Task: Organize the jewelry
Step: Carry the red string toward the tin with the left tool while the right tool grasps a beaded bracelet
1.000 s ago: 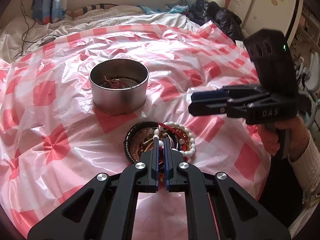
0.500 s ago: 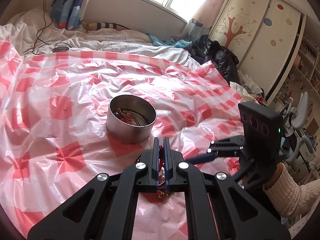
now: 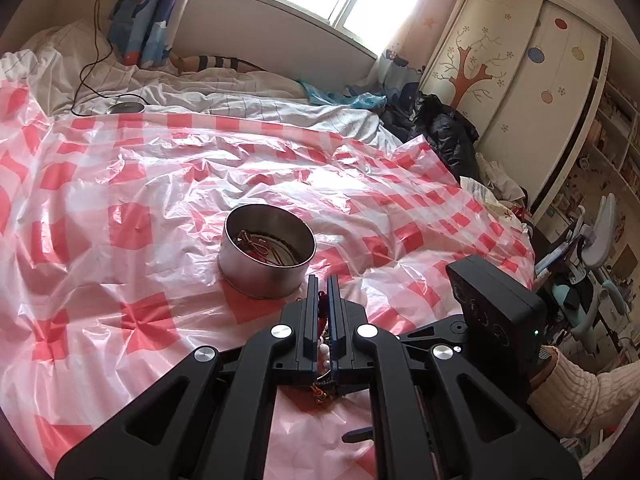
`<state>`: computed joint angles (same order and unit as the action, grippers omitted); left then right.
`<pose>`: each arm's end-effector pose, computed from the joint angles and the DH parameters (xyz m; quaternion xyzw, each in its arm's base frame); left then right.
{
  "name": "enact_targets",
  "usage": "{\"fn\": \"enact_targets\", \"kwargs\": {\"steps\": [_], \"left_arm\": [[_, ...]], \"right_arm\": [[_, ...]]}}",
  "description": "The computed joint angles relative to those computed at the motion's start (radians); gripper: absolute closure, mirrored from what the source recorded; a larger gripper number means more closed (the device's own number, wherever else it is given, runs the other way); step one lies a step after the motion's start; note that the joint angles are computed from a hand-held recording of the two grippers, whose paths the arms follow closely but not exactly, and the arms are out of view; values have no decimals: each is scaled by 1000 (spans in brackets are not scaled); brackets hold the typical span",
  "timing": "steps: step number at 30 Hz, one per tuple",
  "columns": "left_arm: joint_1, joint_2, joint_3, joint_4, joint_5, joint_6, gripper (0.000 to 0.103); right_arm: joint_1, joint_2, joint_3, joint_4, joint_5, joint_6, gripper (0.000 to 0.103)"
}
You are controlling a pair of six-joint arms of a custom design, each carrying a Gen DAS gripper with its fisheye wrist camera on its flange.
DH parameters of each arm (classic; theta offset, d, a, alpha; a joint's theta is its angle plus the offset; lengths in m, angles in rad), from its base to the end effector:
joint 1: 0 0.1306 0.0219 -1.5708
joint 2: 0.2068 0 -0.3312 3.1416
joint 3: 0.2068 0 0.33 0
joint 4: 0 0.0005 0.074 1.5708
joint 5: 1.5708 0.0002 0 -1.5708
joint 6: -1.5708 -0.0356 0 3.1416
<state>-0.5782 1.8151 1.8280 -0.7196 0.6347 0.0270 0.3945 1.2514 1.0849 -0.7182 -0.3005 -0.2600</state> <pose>0.4691 -0.3319 0.3661 0.3605 0.7946 -0.3891 0.2953 0.3455 0.1547 0.3213 -0.1128 0.9256 0.2404 0.2696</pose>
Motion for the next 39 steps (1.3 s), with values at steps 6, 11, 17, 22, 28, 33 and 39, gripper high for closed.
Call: {"fn": "enact_targets", "kwargs": {"steps": [6,11,17,22,28,33,39], "left_arm": [[2,-3,-1,2,5,3,99],[3,-8,-8,14,7,12,99],[6,-10,-8,20,9,21,99],[11,-10,-8,34,6,41,99],[28,-24,-32,76,2,77,99],[35,-32,-40,93,3,93,99],[29,-21,-19,75,5,88,99]], "right_arm": [[-3,28,-1,70,10,-44,57],[20,69,21,108,62,-45,56],[8,110,38,125,29,-72,69],[7,108,38,129,20,-68,93],[-30,31,-25,242,-126,-104,93],[-116,-60,-123,431,-270,-243,93],[-209,-135,-224,709,-359,-440,93]]}}
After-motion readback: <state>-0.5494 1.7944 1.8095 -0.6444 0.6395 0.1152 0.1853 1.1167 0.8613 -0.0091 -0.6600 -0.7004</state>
